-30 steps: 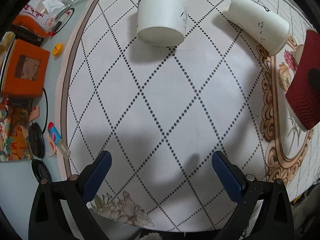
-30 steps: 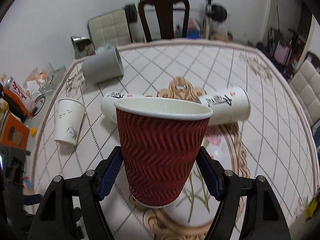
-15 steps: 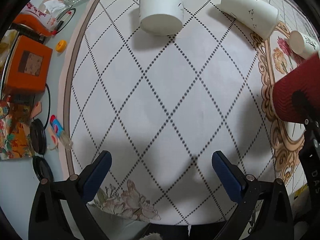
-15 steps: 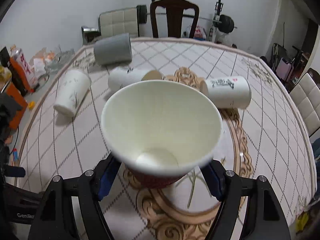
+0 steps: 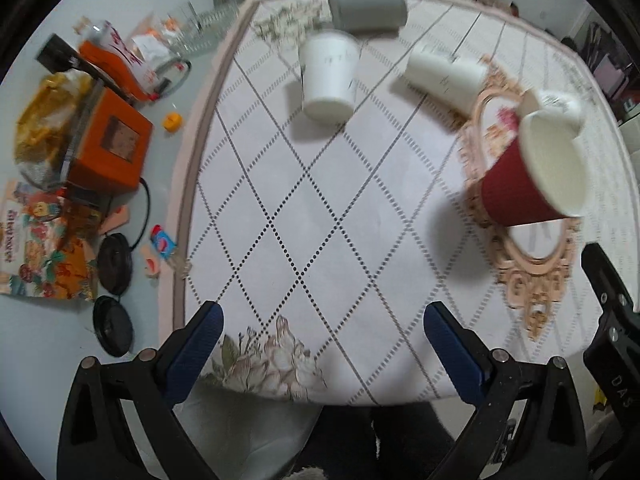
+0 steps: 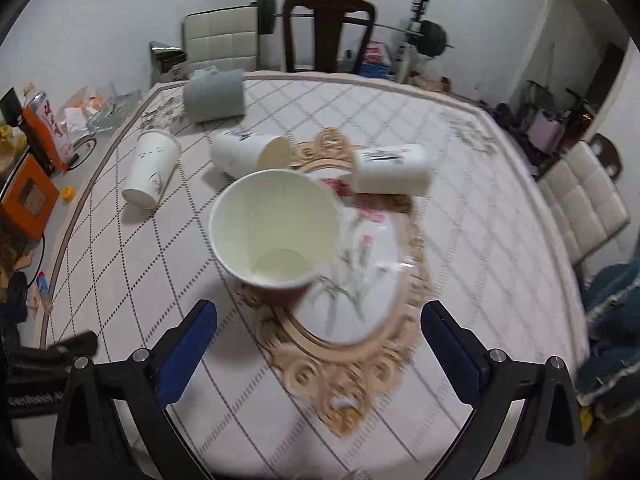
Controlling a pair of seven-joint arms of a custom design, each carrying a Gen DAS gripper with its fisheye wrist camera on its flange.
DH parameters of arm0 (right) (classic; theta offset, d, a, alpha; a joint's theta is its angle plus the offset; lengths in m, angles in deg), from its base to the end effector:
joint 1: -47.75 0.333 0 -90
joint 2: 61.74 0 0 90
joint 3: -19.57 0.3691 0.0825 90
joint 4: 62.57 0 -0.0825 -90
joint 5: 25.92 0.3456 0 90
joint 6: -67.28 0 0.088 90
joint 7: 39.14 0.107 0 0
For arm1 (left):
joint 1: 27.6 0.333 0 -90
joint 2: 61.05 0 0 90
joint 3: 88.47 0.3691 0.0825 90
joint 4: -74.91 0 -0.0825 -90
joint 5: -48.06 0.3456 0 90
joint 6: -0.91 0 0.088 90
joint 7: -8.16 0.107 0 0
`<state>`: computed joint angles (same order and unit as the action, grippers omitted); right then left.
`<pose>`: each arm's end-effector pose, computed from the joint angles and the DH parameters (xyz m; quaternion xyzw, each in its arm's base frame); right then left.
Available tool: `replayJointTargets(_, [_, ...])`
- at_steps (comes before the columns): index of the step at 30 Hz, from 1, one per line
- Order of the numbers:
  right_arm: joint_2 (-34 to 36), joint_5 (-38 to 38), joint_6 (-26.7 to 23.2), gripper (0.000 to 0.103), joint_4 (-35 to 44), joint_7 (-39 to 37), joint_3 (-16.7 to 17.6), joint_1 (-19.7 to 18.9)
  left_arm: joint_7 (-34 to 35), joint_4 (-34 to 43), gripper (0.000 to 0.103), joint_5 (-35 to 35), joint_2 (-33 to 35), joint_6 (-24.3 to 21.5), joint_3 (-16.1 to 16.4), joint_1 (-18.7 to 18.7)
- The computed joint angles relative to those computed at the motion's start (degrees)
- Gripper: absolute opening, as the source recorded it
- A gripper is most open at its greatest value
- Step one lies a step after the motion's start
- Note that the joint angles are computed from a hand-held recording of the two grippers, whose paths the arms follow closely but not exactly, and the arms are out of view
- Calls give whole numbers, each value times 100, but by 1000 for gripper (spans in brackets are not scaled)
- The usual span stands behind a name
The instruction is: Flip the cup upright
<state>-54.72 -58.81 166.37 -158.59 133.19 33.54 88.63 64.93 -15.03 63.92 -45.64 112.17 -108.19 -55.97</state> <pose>0.3731 0.4283 0.5936 -0.5452 0.7951 -0.2540 0.0773 0.4543 -0.4360 0.5670 -0.5790 0.8084 -0.0531 0.0914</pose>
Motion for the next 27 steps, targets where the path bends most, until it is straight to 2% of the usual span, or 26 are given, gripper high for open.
replayJointTargets(4, [-228, -97, -843, 103, 469, 14, 142, 201, -1, 20, 102, 14, -352, 117, 0, 35])
replayJointTargets(9, [-426, -229, -1620, 103, 1133, -83, 311, 414, -259, -57, 102, 111, -923, 134, -62, -70])
replayJointTargets(18, [-301, -945, -3162, 103, 2685, -277, 647, 1116, -674, 73, 102, 562, -1634, -115, -192, -253])
replayJointTargets(21, [-185, -1132, -3518, 103, 3145, -300, 660, 1393, -797, 78, 102, 692, -1824, -152, -240, -280])
replayJointTargets(27, [-12, -1482, -3914, 103, 3773, -373, 586, 1888, -991, 100, 102, 826, -2068, -219, -331, -313])
